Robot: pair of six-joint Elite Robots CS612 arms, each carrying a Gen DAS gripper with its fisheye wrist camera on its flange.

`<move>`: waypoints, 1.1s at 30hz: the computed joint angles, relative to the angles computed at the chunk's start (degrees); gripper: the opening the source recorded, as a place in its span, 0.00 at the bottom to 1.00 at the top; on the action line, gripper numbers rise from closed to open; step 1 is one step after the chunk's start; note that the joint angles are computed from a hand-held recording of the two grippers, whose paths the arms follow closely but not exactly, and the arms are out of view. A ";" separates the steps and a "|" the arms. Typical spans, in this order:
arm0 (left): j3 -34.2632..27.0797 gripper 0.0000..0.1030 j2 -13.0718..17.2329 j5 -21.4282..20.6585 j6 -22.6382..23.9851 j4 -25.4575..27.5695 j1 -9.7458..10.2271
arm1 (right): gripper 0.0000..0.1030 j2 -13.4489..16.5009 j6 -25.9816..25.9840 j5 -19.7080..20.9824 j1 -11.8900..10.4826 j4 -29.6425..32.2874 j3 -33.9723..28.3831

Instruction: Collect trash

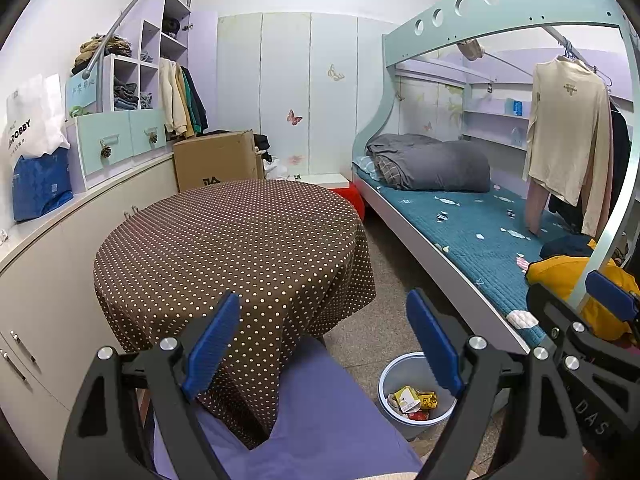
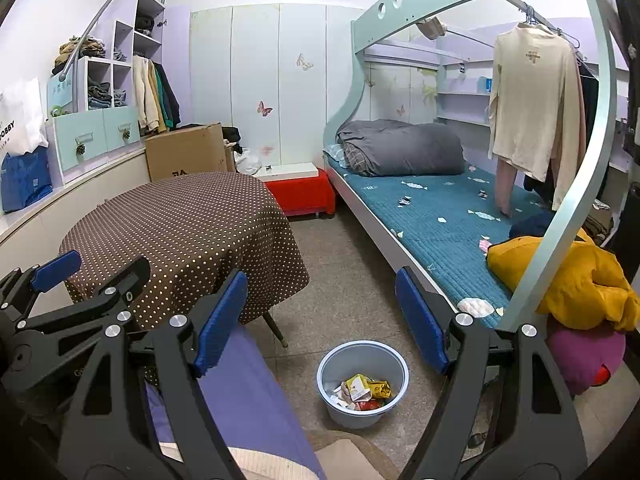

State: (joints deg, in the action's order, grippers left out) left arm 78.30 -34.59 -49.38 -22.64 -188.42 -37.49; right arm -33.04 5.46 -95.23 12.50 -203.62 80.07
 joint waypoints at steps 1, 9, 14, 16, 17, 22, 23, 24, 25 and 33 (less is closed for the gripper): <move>0.00 0.81 0.00 0.00 0.00 0.00 0.00 | 0.74 0.00 0.02 0.02 0.00 0.04 0.00; 0.10 0.81 -0.09 0.18 -0.18 0.22 -0.04 | 0.74 -0.16 -0.12 -0.10 0.09 0.14 0.04; 0.33 0.81 -0.25 -0.51 -0.54 0.34 0.05 | 0.74 -0.19 -0.01 0.31 0.08 0.43 0.02; 0.43 0.81 -0.32 -0.34 -0.75 0.49 -0.02 | 0.74 -0.17 -0.10 0.33 0.10 0.40 0.02; 0.49 0.81 -0.33 -0.17 -0.69 0.36 -0.05 | 0.74 -0.17 -0.09 0.29 0.11 0.36 0.00; 0.59 0.81 -0.32 0.01 -0.68 0.20 -0.11 | 0.74 -0.16 -0.13 0.37 0.11 0.38 -0.01; 0.59 0.81 -0.32 0.01 -0.68 0.20 -0.11 | 0.74 -0.15 -0.18 0.28 0.13 0.38 -0.02; 0.66 0.81 -0.38 0.01 -0.71 0.31 -0.11 | 0.74 -0.16 -0.20 0.29 0.12 0.34 0.00; 0.70 0.81 -0.44 0.06 -0.71 0.34 -0.10 | 0.74 -0.14 -0.19 0.26 0.12 0.26 0.02; 0.58 0.81 -0.49 0.39 -0.92 0.74 -0.20 | 0.74 -0.15 -0.16 0.30 0.13 0.31 0.01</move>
State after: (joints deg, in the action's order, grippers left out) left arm 78.88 -35.07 -48.99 -23.56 -187.68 -37.69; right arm -33.19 5.29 -94.93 12.64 -203.31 80.08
